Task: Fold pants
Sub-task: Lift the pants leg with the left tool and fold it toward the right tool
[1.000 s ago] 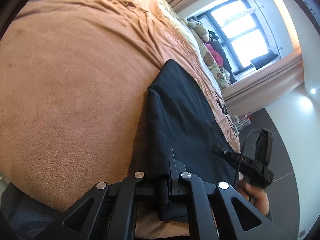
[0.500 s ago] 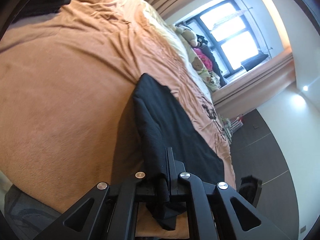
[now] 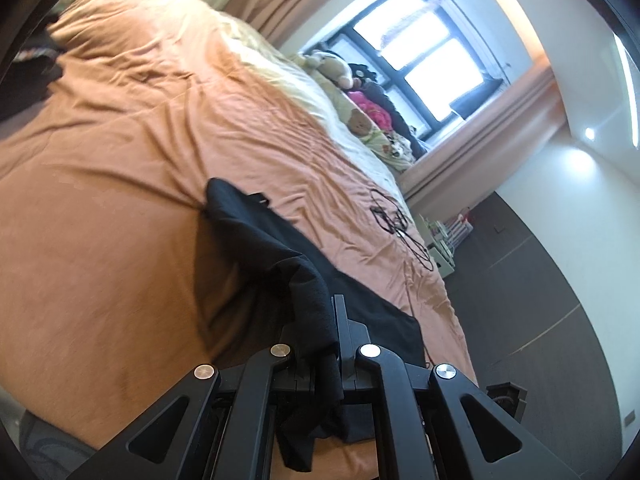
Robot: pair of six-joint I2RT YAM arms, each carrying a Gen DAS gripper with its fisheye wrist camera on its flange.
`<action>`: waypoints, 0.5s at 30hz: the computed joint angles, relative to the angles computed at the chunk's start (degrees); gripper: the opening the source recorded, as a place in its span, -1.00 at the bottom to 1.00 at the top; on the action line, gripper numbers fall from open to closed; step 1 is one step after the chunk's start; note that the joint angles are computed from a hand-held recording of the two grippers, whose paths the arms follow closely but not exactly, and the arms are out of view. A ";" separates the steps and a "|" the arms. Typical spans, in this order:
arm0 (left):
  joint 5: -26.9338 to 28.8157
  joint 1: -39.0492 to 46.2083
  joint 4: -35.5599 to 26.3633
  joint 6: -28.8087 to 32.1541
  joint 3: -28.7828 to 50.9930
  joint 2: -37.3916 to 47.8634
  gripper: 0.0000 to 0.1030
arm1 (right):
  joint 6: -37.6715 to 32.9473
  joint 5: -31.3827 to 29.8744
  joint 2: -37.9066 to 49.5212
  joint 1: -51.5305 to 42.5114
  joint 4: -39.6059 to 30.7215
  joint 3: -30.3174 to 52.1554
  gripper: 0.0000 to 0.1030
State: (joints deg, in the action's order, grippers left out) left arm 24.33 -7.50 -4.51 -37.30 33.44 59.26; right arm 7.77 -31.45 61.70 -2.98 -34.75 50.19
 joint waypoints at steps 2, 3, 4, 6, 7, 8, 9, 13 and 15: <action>-1.53 -2.01 -0.91 0.64 2.60 1.39 -0.89 | -2.19 -3.02 -1.00 -4.63 -1.56 -0.04 -0.91; -2.33 -3.05 -1.35 0.93 3.96 2.07 -0.89 | -3.33 -4.80 -1.21 -7.03 -2.41 0.09 -0.91; -3.24 -4.26 -1.77 1.10 5.27 2.70 -0.89 | -4.33 -6.48 -1.60 -9.21 -3.22 0.01 -0.91; -4.71 -6.43 -2.40 1.55 8.15 4.57 -0.89 | -5.55 -8.37 -2.65 -12.01 -4.29 -0.44 -0.91; -5.61 -7.65 -2.77 1.83 9.64 5.56 -0.89 | -7.24 -10.37 -2.52 -14.75 -5.52 -0.08 -0.91; -6.42 -8.73 -3.14 2.04 10.91 6.41 -0.89 | -8.40 -11.69 -2.36 -16.49 -6.34 0.10 -0.91; -7.20 -9.96 -3.57 2.43 12.56 7.60 -0.89 | -9.83 -13.26 -2.80 -18.60 -7.90 0.23 -0.91; -10.45 -14.51 -5.31 3.48 18.02 11.43 -0.89 | -13.77 -17.71 -3.44 -24.77 -10.42 -0.72 -0.91; -11.71 -16.53 -5.81 3.78 20.45 13.49 -0.89 | -15.82 -19.60 -3.23 -27.52 -11.95 -0.59 -0.91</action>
State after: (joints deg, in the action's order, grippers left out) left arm 12.61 -24.03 -10.32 -33.52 53.89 72.75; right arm -8.05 -51.06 58.47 -30.50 -46.70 49.60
